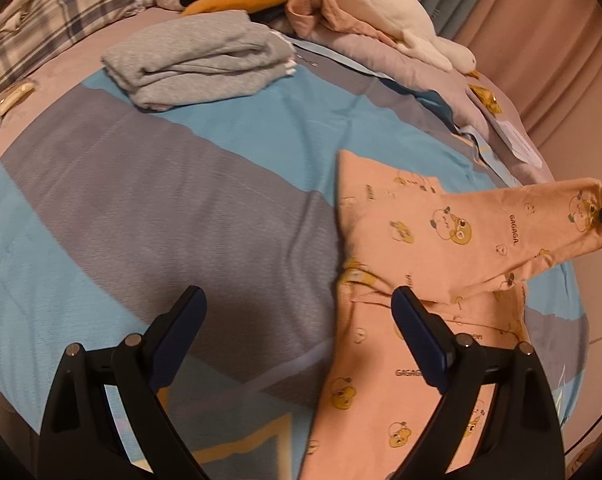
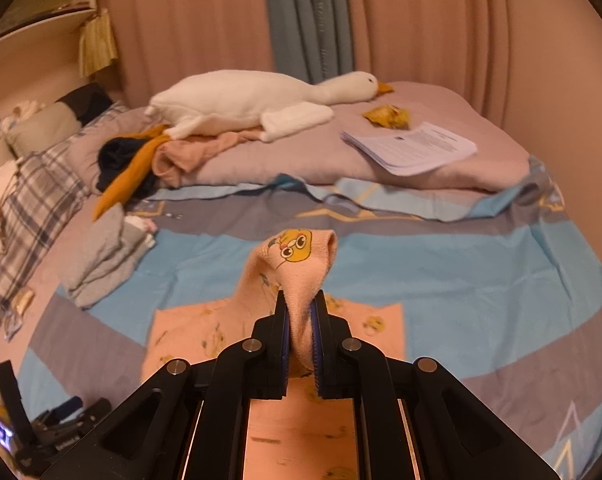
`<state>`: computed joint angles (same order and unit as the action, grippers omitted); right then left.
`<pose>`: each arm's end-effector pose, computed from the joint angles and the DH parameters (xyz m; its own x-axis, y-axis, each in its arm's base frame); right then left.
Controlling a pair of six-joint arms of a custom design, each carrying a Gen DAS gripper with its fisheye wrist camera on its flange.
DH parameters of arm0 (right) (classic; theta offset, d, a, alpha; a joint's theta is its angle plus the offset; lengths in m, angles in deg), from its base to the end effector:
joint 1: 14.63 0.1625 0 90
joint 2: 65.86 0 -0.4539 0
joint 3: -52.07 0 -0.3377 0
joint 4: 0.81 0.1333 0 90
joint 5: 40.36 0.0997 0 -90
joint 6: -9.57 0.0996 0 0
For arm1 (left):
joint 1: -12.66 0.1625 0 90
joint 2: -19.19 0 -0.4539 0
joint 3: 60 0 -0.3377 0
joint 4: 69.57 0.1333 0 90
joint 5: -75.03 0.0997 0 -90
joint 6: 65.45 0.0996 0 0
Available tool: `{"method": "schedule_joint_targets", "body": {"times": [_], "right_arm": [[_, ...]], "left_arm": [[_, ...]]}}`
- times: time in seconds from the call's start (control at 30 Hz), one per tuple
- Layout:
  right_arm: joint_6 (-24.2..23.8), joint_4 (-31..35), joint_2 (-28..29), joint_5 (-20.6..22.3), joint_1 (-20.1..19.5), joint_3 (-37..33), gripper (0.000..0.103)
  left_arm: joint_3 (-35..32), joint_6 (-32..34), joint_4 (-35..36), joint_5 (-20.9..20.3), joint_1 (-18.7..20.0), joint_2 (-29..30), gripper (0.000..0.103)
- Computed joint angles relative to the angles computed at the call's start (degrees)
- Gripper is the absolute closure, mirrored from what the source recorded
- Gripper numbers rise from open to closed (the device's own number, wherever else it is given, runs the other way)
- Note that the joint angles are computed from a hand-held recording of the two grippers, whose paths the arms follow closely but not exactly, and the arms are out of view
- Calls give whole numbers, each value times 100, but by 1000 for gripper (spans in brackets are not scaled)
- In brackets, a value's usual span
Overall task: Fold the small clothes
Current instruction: 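Lift the held leg end and fold it up over the body with the right gripper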
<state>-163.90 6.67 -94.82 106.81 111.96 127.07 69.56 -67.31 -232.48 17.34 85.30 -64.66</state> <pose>0.3876 -0.4389 0.0365 -0.7828 0.1509 0.6036 -0.3928 0.6325 -0.6675 0.0552 -0.4485 0.3428 -0.8877 -0.0086 -0.4603 0.2367 0.8491 -0.4723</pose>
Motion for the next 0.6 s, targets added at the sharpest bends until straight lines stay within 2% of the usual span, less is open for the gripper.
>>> {"method": "schedule_joint_targets", "body": {"times": [0.13, 0.3, 0.4, 0.6], "right_arm": [[200, 54, -72, 106, -80, 189, 93], [513, 140, -166, 3, -271, 458, 93], [677, 185, -198, -100, -379, 585, 93], [880, 249, -232, -241, -554, 760, 93]], "left_arm": [[-85, -73, 91, -130, -17, 136, 10], [-228, -160, 196, -321, -30, 295, 12], [-320, -148, 210, -464, -53, 397, 21], [-559, -90, 318, -688, -23, 699, 48]]}}
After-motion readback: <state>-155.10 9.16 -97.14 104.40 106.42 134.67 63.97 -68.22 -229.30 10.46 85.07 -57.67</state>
